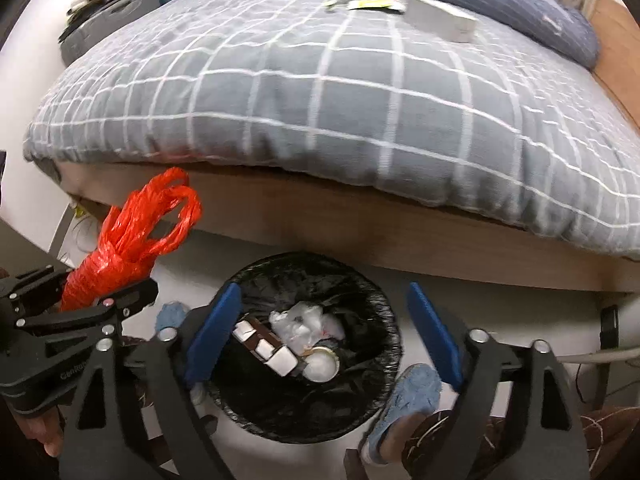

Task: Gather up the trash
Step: 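Open the right tool dropping the white packet into the bin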

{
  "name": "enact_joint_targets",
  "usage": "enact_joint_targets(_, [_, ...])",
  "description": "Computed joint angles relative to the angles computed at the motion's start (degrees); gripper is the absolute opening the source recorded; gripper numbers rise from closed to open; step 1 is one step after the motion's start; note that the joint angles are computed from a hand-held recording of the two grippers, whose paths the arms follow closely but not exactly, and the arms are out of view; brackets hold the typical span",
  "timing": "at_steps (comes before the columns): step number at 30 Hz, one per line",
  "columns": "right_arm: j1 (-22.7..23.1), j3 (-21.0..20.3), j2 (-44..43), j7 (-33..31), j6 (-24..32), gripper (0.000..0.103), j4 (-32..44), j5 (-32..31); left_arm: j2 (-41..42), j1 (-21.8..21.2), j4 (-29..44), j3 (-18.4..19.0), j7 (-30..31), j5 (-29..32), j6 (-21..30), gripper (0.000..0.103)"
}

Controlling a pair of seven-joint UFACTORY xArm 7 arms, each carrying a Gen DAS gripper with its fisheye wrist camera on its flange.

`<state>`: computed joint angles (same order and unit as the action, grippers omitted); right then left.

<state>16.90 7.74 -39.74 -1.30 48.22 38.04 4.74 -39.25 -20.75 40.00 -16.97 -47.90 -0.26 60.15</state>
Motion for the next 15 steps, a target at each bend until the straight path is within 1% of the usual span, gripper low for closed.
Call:
enact_joint_targets(4, [-1.4, -2.3, -1.0, -1.1, 0.4, 0.093, -0.9, -0.1, 3.4, -1.1, 1.4, -0.6, 0.1, -1.1, -2.2, 0.048])
enact_joint_targets(11, [-6.2, -2.1, -2.6, 0.3, -0.3, 0.095, -2.3, -3.7, 10.2, -2.8, 5.7, -2.3, -0.6, 0.2, -4.1, 0.048])
enact_joint_targets(15, [-7.9, -2.7, -3.3, 0.6, -0.2, 0.095, -2.5, -4.8, 12.5, -3.9, 6.8, -2.3, -0.6, 1.0, -4.9, 0.048])
